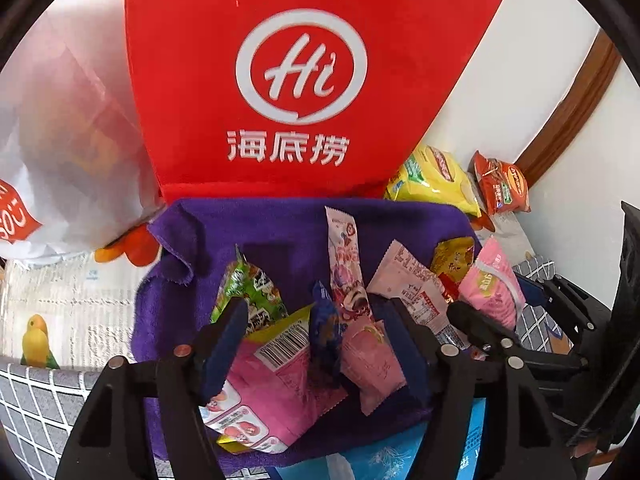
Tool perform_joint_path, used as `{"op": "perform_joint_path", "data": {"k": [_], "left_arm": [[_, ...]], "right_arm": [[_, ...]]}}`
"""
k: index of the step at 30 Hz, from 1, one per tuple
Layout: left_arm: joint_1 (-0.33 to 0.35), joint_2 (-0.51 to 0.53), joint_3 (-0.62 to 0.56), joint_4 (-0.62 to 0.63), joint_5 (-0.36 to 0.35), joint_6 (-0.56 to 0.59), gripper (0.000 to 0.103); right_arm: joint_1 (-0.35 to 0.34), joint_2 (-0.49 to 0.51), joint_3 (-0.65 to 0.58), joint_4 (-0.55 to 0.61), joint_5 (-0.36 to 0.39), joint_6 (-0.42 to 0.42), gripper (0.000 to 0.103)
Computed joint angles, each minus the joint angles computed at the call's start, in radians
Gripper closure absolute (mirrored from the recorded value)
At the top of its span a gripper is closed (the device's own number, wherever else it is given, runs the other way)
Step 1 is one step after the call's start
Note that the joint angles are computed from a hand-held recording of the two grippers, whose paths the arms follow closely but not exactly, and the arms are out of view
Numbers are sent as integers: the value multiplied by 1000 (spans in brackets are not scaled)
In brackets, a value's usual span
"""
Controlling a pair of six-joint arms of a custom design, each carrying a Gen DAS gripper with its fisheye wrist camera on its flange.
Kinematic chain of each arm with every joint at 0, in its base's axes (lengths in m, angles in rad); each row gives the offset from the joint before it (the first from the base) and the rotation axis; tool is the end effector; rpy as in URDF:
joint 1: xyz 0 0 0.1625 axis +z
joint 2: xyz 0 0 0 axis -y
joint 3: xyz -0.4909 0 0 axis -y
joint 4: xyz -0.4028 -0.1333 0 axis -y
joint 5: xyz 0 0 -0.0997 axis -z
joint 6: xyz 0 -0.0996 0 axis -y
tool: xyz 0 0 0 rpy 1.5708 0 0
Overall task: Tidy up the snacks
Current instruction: 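Lower and open the left tool on the towel while the right releases the pink striped bag, then pull both tools back from the towel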
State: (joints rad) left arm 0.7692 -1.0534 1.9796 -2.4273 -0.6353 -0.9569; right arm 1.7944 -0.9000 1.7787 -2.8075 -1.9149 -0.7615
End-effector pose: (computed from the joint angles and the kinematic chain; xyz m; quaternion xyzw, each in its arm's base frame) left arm -0.2684 -0.5569 0.2013 -0.0535 0.8906 -0.3273 0.3113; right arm 0.2499 -0.6492 0.1840 0.4316 -0.8687 0.1243 0.2090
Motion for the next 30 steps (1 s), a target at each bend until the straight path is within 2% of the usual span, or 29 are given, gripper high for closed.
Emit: {"op": "perform_joint_path", "data": {"k": [3,7,11,13,17,20,23,26,30], "left_arm": [[-18,-9,-1,26,28,-20,29],[-41,-27,-1,48,46,-30,22],[-64,-46,-12,136,69,-82,22],[-77,-54,-13,157,74,-91,22],[-113,-68,-14,213,72,-125,22],[-161,-82,1,280,95,-192,22],[-209,-105,43,272,109,-239,22],[-253,-118,76,281,107,-298,22],[-317,-120,93,372,110,-398,22]], "right_arm": [[-4,-17,-1,18,50,35,36],[8,-32,4,13,55,52,33],[21,-59,23,-15,83,64,21],[28,-74,35,-28,92,68,19],[48,-103,58,-41,51,84,19],[57,-130,85,-56,21,98,19],[66,-168,121,-68,-2,115,19],[80,-211,174,-133,-37,115,19],[89,-294,235,-133,-39,134,19]]}}
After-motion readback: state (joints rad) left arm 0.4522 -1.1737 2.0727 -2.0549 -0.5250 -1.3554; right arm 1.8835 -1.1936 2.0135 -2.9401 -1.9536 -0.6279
